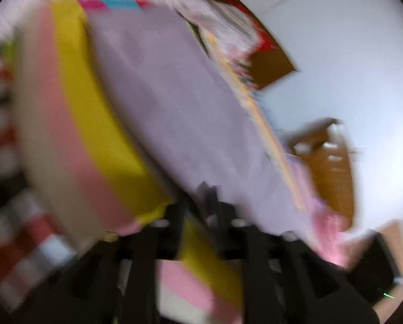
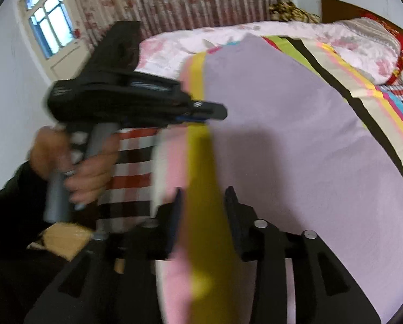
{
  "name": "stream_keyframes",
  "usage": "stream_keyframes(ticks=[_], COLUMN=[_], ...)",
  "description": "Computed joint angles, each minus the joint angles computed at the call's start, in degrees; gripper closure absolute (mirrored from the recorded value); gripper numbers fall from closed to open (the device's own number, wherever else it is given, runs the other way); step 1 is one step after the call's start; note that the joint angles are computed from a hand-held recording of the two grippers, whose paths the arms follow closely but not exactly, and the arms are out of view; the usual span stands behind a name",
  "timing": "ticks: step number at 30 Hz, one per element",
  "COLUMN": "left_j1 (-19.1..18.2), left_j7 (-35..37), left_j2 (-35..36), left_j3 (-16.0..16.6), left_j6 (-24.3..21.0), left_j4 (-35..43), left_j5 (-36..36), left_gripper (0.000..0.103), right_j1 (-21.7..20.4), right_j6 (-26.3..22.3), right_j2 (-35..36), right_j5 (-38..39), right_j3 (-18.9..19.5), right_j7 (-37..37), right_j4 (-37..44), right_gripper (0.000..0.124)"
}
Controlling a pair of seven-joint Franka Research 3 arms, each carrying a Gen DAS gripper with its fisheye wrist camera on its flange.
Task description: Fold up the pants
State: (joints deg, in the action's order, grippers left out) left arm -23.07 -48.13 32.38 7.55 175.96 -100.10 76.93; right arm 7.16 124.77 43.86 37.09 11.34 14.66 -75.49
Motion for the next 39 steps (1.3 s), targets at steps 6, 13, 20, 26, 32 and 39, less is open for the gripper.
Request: stream_keyframes(ticks=[6,13,20,26,32,39], left_j1=[-4.07,-0.01,-5.09,-6.92,-8.24,-10.43], left_j7=[18.21,55.09,61.98,66.31,67.03,63.5], left_j2=[-3.76,12.05,13.85,15.92,16.89,17.87], left_j3=[-5.08,-15.1,-10.11,-7.79,-6.52,-7.95], left_j6=[-25.97,-26.84,-30.15,-32.1,-34.47,-45.79], left_j4=[3.5,24.25,23.29,27.09,29.35,34.51], left_j5=[-3.4,-20.51,-23.38,-28.63,-31.23,-27.16], left_gripper=[0.005,0.005,0.001,0.001,0.001,0.002], right_j1=[-3.09,-0.7,-1.7,-0.35,-2.21,-16.5], right_j6=[5.5,21.91,29.97,26.24,29.22,39.65], right_j2=[-7.12,-7.89,-10.3,-11.17,-12.45,-17.9], right_j5=[19.32,15.81,12.7,12.01,9.63,14.05], right_j3=[-7.41,-10.88,-4.94,-8.64,-10.07,-0.09], right_j7=[-5.85,2.49,-5.4,1.74,5.12,3.74], right_j4=[-8.51,-14.33,-23.09,-21.85,-25.77,-33.55], right_gripper=[0.047,0.051,0.046,0.042,0.031,0.031])
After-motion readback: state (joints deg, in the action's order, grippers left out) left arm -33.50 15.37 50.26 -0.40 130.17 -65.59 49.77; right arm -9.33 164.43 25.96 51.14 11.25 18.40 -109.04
